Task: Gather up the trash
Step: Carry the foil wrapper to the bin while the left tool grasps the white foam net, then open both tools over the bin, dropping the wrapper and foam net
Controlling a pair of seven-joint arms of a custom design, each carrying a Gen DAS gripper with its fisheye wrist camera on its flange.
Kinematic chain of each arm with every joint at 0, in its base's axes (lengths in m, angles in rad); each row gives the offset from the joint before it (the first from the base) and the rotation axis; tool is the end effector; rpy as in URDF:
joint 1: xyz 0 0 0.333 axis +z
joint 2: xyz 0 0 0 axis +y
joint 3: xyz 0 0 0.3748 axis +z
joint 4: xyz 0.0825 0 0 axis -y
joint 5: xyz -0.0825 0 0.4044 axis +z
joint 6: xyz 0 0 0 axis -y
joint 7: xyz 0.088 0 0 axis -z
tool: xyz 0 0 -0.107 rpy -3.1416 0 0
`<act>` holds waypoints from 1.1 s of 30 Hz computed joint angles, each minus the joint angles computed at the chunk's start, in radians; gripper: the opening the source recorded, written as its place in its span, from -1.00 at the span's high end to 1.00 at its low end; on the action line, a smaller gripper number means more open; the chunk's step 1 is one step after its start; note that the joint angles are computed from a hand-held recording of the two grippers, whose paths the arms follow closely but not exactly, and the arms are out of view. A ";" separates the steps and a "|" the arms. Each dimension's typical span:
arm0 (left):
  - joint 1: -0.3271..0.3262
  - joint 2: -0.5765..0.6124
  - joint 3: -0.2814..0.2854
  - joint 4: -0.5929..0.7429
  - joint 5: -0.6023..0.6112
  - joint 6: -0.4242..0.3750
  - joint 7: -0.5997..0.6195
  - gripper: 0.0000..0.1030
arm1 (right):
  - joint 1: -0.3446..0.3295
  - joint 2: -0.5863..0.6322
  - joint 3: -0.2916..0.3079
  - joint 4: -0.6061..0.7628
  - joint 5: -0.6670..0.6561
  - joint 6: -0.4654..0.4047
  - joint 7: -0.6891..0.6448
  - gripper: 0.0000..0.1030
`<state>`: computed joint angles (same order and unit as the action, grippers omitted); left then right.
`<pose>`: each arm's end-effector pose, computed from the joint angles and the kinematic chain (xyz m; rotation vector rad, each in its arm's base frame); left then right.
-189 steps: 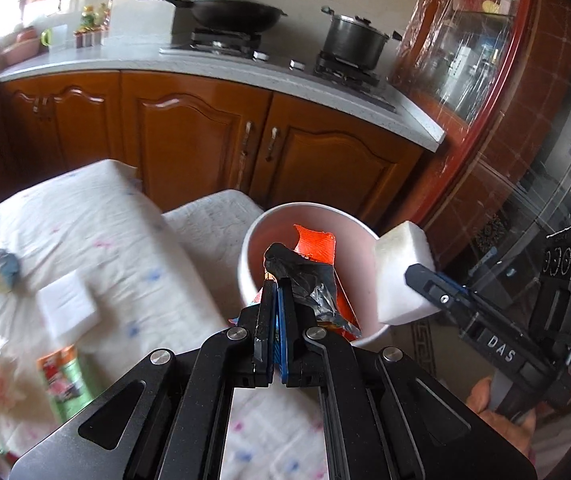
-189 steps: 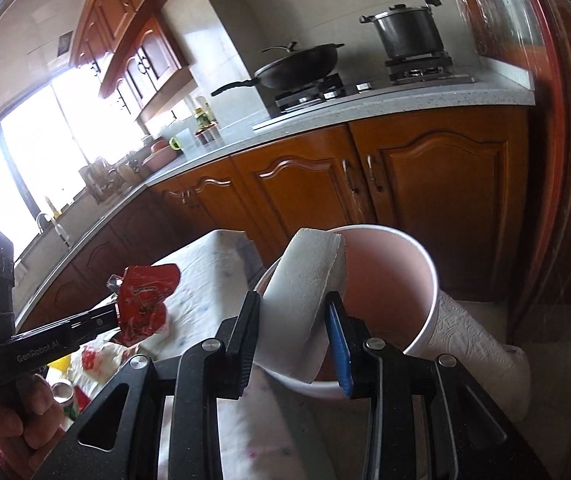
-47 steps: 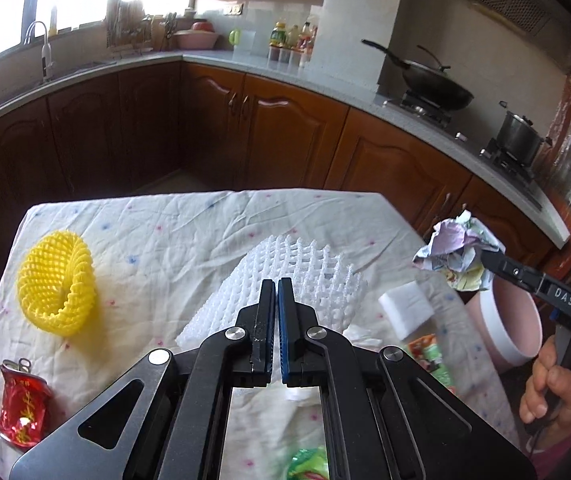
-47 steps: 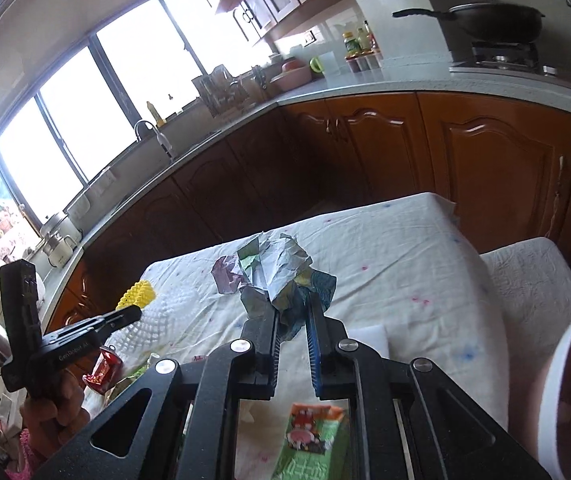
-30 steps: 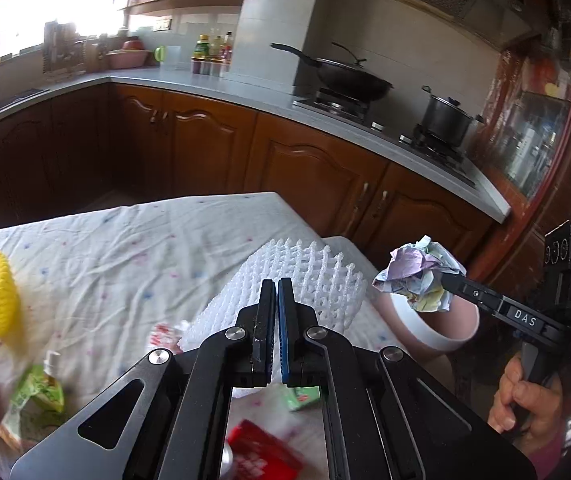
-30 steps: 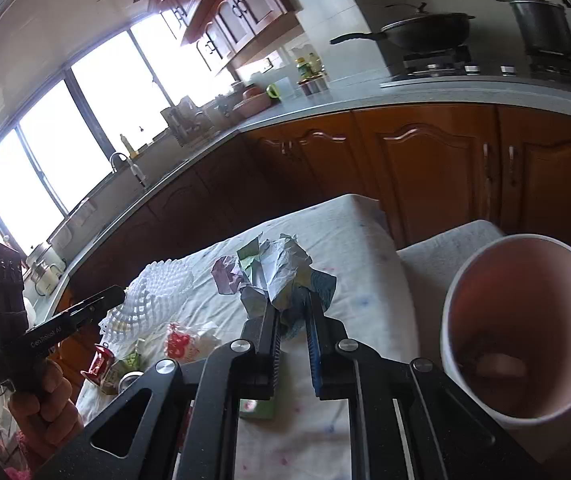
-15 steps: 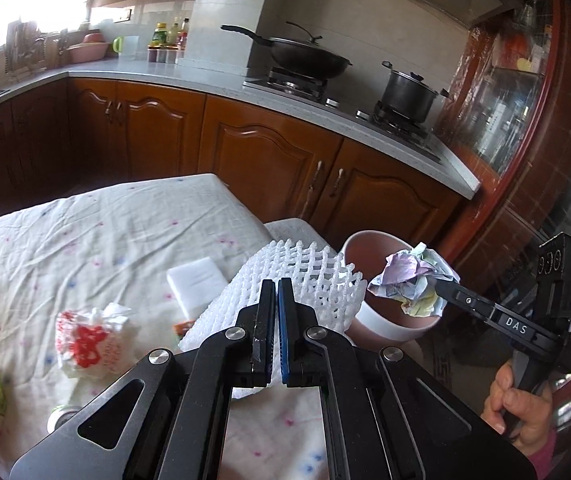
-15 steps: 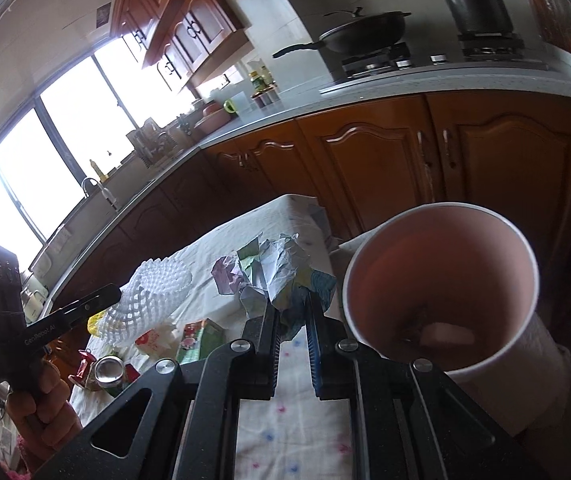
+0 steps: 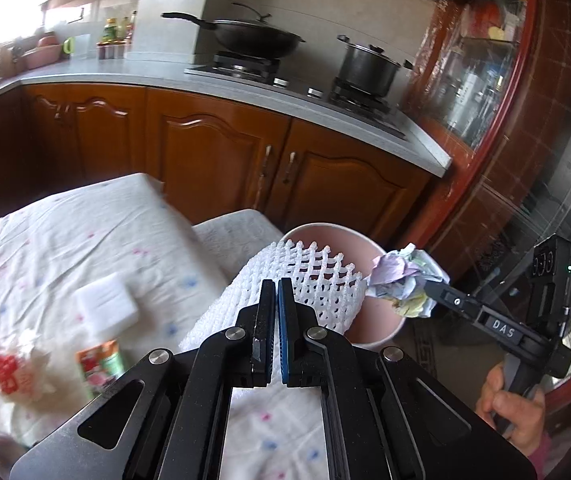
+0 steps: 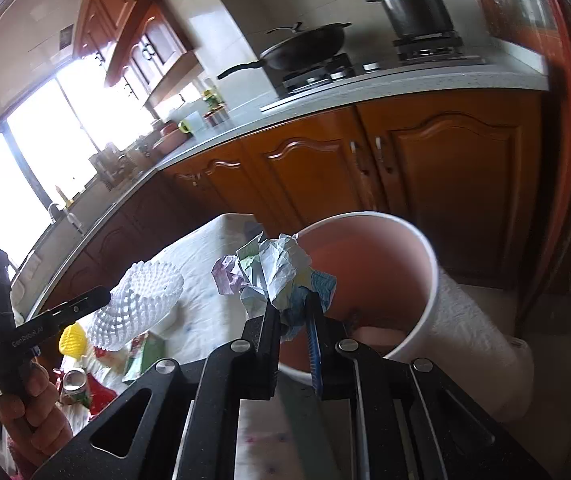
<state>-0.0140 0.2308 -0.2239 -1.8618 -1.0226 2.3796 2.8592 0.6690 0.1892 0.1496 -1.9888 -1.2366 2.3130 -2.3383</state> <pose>0.6557 -0.1563 0.4795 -1.0148 2.6343 -1.3239 0.4537 0.4512 0.4399 -0.9427 2.1042 -0.6710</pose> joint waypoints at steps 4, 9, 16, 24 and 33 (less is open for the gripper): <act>-0.029 0.010 -0.016 0.012 0.018 0.013 -0.019 0.98 | -0.011 -0.020 -0.001 -0.031 0.019 -0.001 -0.001 0.77; -0.066 0.041 -0.033 0.035 0.069 0.030 -0.067 0.98 | -0.032 -0.036 0.000 -0.061 0.040 0.010 -0.010 0.77; -0.112 0.087 -0.056 0.052 0.162 0.082 -0.133 0.98 | -0.062 -0.046 -0.002 -0.096 0.061 0.041 -0.024 0.77; -0.136 0.131 -0.069 0.066 0.268 0.108 -0.211 0.96 | -0.084 -0.039 -0.011 -0.114 0.081 0.090 -0.046 0.74; -0.118 0.144 -0.083 0.072 0.290 0.109 -0.254 0.27 | -0.100 -0.046 -0.024 -0.150 0.024 0.160 0.042 0.04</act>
